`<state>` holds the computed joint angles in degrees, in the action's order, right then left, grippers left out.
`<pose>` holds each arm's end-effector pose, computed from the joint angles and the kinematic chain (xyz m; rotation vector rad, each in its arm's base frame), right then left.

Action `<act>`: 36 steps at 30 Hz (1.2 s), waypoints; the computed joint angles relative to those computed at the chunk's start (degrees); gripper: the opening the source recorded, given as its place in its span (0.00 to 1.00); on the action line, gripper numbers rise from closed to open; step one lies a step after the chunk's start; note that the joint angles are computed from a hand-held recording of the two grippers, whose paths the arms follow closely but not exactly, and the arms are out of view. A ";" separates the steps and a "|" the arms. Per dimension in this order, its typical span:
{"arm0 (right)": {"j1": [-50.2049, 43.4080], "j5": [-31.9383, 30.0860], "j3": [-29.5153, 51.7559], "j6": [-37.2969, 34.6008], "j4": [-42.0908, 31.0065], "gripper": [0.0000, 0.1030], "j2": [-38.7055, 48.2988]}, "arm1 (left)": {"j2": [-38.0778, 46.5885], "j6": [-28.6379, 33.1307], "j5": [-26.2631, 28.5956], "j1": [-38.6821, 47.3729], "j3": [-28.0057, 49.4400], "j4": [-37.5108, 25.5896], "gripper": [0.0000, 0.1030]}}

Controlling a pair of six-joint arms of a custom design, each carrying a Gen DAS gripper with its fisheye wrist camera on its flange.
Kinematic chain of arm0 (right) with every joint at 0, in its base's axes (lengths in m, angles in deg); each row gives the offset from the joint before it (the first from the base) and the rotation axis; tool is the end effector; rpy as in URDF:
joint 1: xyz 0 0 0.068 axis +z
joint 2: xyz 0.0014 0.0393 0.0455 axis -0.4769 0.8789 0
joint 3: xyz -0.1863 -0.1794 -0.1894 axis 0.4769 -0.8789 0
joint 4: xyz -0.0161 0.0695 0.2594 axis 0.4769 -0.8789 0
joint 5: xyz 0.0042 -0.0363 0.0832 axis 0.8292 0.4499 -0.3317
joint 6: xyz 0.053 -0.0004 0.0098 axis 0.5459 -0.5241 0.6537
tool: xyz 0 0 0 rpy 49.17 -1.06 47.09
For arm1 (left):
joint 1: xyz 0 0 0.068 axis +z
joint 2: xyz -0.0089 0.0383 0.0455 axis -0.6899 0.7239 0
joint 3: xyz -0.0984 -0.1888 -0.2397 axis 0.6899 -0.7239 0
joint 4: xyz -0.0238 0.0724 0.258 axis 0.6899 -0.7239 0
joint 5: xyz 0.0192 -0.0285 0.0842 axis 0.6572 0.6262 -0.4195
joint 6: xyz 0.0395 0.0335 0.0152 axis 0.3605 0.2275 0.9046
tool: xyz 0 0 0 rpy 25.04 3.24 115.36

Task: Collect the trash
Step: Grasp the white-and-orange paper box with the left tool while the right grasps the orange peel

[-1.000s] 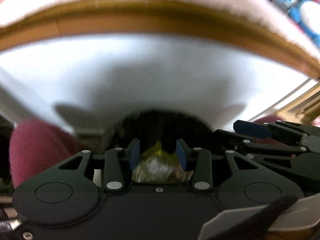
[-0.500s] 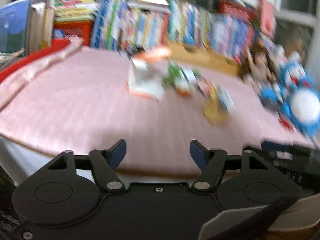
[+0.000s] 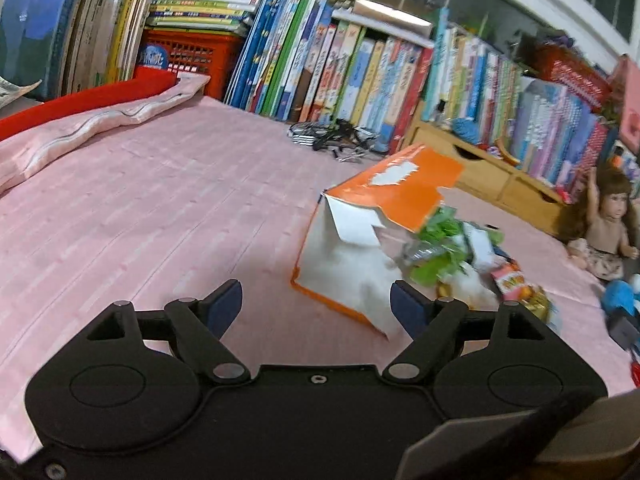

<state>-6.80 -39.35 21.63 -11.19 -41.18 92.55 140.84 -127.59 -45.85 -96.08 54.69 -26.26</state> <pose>0.1642 0.0607 0.3654 -0.0483 2.2968 0.2073 0.2336 -0.2656 0.3372 -0.3709 2.1328 -0.2076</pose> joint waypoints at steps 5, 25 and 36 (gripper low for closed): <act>-2.18 -2.26 -0.61 -0.22 4.13 0.87 2.20 | 4.17 1.75 2.47 4.15 2.72 3.19 0.72; -1.77 -5.30 -3.14 -0.04 2.09 0.11 -7.86 | 0.42 0.92 -7.94 -4.74 1.29 -1.34 0.05; 7.06 3.10 -3.48 1.94 -2.32 0.19 -13.39 | -4.72 -7.09 -13.87 -15.45 -2.40 -8.73 0.07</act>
